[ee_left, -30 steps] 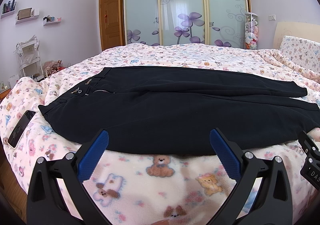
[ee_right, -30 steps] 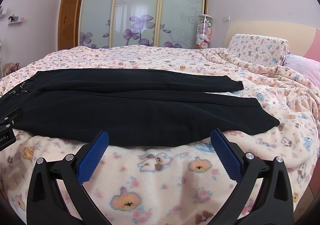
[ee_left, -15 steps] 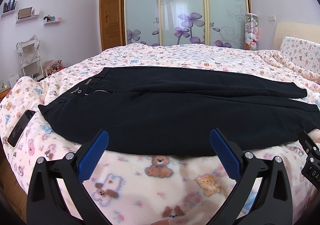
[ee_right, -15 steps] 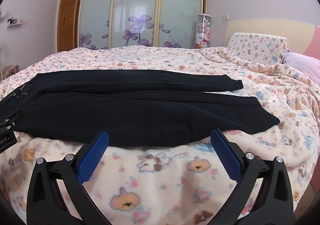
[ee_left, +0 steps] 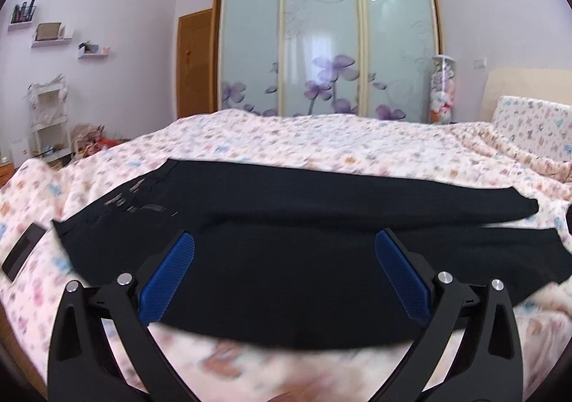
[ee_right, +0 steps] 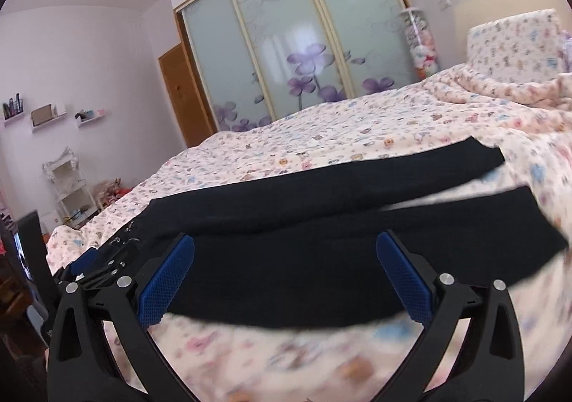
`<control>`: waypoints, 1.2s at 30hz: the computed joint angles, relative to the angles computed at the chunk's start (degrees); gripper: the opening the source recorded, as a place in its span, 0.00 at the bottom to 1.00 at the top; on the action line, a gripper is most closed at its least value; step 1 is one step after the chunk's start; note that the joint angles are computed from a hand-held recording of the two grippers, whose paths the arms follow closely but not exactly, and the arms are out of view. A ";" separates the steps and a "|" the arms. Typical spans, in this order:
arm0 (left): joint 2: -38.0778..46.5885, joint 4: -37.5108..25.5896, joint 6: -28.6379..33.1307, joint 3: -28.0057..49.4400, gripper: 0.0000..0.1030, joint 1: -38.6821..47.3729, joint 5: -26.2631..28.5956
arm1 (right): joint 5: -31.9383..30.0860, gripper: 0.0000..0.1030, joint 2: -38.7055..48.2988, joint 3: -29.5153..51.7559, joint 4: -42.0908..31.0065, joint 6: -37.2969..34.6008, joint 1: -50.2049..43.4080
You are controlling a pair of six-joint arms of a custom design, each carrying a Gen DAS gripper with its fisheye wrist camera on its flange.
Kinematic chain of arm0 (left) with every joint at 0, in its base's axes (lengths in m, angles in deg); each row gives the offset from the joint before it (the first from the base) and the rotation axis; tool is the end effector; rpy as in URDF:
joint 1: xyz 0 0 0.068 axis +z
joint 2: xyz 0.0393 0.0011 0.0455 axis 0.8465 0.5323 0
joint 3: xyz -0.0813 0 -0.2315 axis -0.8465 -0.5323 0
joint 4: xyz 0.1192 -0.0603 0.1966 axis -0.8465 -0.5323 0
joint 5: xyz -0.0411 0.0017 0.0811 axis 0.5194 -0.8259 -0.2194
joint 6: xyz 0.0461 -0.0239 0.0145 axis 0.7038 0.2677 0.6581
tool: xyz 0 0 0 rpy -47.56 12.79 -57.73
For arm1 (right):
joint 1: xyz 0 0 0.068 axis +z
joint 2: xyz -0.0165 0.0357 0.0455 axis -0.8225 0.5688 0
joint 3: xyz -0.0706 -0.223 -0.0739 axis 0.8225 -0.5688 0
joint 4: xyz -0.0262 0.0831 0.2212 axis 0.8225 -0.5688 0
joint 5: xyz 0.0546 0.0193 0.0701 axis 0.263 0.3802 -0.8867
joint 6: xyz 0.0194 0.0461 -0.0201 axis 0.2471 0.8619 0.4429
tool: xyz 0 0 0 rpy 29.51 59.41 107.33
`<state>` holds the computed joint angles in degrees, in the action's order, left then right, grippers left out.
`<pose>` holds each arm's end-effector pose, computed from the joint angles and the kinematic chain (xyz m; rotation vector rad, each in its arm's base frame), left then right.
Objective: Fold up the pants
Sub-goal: 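Reach the right tool to the hem of one trouser leg and grasp it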
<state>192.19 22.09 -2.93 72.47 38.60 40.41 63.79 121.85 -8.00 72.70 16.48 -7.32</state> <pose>0.3108 -0.1038 0.0958 0.1923 1.9151 -0.1372 0.2175 0.2027 0.1111 0.3607 1.8837 0.1830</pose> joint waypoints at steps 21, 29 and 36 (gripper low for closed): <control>12.28 -19.87 1.38 17.53 0.98 0.49 15.89 | -44.49 0.68 25.83 46.92 -32.48 -10.06 -64.71; 12.57 -18.34 2.62 16.52 0.98 0.12 16.78 | -42.03 0.53 37.66 59.75 -38.22 -12.00 -66.06; 12.33 -18.14 2.66 16.45 0.98 0.09 17.18 | -43.40 0.14 35.32 54.22 -33.73 -14.02 -65.99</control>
